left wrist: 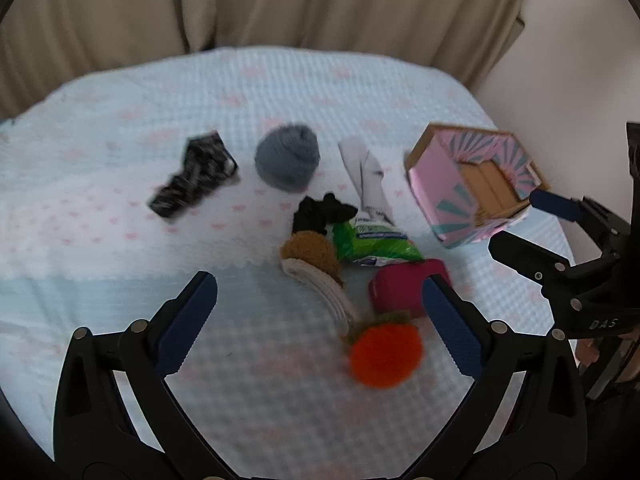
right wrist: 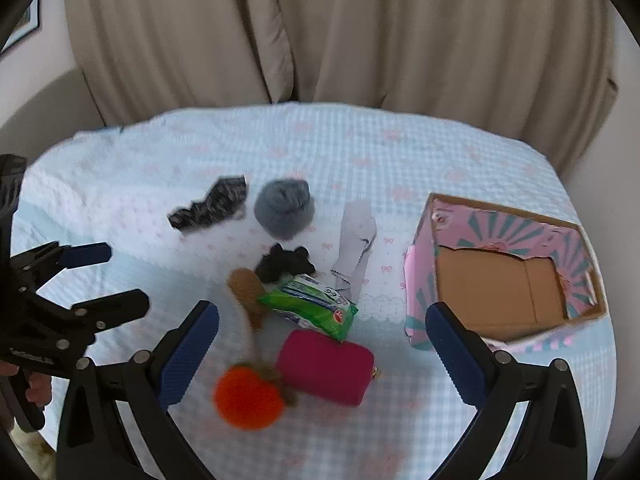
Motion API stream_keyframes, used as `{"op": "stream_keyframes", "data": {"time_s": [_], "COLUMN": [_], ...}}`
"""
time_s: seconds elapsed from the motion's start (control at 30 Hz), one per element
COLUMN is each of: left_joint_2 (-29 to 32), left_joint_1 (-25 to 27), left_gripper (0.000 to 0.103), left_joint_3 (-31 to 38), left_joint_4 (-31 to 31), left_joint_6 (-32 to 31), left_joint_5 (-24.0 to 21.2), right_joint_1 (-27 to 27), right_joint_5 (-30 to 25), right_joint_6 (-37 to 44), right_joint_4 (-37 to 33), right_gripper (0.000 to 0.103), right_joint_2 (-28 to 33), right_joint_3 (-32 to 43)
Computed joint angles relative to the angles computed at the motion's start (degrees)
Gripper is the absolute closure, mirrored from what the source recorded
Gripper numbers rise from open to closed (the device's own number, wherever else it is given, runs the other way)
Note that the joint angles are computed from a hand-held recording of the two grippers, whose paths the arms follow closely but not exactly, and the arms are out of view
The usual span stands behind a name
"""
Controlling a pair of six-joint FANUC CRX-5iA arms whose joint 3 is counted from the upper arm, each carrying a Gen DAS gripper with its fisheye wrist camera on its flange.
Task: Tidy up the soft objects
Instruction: 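Grasp the brown plush toy with the left tool while the right tool grasps the green wipes packet, then carry both items over the pink box and open both tools to drop them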
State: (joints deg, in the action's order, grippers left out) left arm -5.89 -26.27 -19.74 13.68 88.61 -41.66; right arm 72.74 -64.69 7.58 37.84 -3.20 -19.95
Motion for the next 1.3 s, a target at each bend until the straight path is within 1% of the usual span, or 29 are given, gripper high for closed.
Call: {"op": "stream_keyframes", "data": {"time_s": [0.13,0.2,0.33,0.4,0.5,0.57,0.63,0.67,0.7,0.77,0.8,0.83,0.87,0.9,0.97,1.0,1.1,1.17,1.3], "left_joint_2": [6.25,8.84,13.49,15.28,17.18,18.32,18.97,19.25,19.38,19.66,19.68,19.73,19.75,19.74,19.5,19.38,18.83,18.56,16.62], "left_joint_1": [-0.58,-0.94,-1.77,-2.05,-2.49,-2.66,-3.18,-3.35,-3.35,-3.47,-3.52,-3.68,-3.77,-3.6,-3.25,-3.1,-2.97,-3.0,-2.54], "left_gripper": [0.008,0.009,0.01,0.013,0.017,0.019,0.024,0.025,0.027,0.032,0.039,0.044,0.044,0.045,0.047,0.048,0.05,0.051,0.053], "left_joint_3": [-0.62,-0.89,-0.92,-0.58,0.18,0.46,1.46,1.89,1.88,2.18,2.03,2.19,2.5,2.3,1.59,1.32,0.94,1.13,0.55], "left_joint_4": [1.87,2.72,2.32,1.92,0.32,0.35,-2.29,-3.24,-3.16,-3.25,-2.61,-2.7,-3.48,-2.71,-0.86,-0.16,0.26,0.15,-0.07], "left_joint_6": [-1.72,-2.34,-3.14,-3.52,-3.41,-4.56,-3.46,-3.38,-4.03,-5.21,-6.52,-7.18,-6.63,-7.3,-8.51,-8.96,-8.84,-8.6,-8.15], "left_joint_5": [3.96,5.82,9.73,10.93,12.24,13.3,13.83,14.02,14.39,14.71,14.89,14.82,14.62,14.68,15.09,15.17,14.94,14.62,14.49], "right_joint_1": [-4.13,-5.79,-8.41,-9.37,-10.44,-11.32,-12.17,-12.61,-12.97,-13.33,-13.51,-13.75,-13.88,-13.93,-14.11,-13.9,-13.57,-13.64,-13.01], "right_joint_5": [5.15,7.68,12.56,14.53,16.82,18.74,20.05,20.57,20.76,21.82,22.06,22.17,22.07,22.17,21.74,21.59,21.7,21.96,21.99], "right_joint_6": [6.56,10.46,18.87,23.33,28.73,31.6,35.16,37.53,40.48,44.03,44.97,46.3,47.13,47.63,48.59,48.16,46.6,44.47,38.04], "right_joint_4": [-1.39,-2.03,-3.62,-4.56,-6.03,-6.94,-9.22,-10.7,-12.52,-14.39,-14.79,-15.56,-15.98,-16.28,-18.07,-17.73,-16.69,-16.47,-12.76], "right_gripper": [0.0,0.006,0.008,0.015,0.017,0.018,0.022,0.028,0.031,0.033,0.034,0.036,0.038,0.046,0.052,0.056,0.063,0.065,0.068], "right_joint_2": [2.6,4.01,7.03,8.51,10.34,11.29,12.19,12.8,13.37,13.73,13.95,14.18,14.43,14.44,14.67,14.66,14.2,13.68,12.48], "right_joint_3": [-1.5,-1.96,-2.38,-2.28,-1.98,-1.92,-1.18,-0.57,0.17,0.57,0.79,1.17,1.5,1.55,2.36,2.31,1.62,1.33,0.38]}}
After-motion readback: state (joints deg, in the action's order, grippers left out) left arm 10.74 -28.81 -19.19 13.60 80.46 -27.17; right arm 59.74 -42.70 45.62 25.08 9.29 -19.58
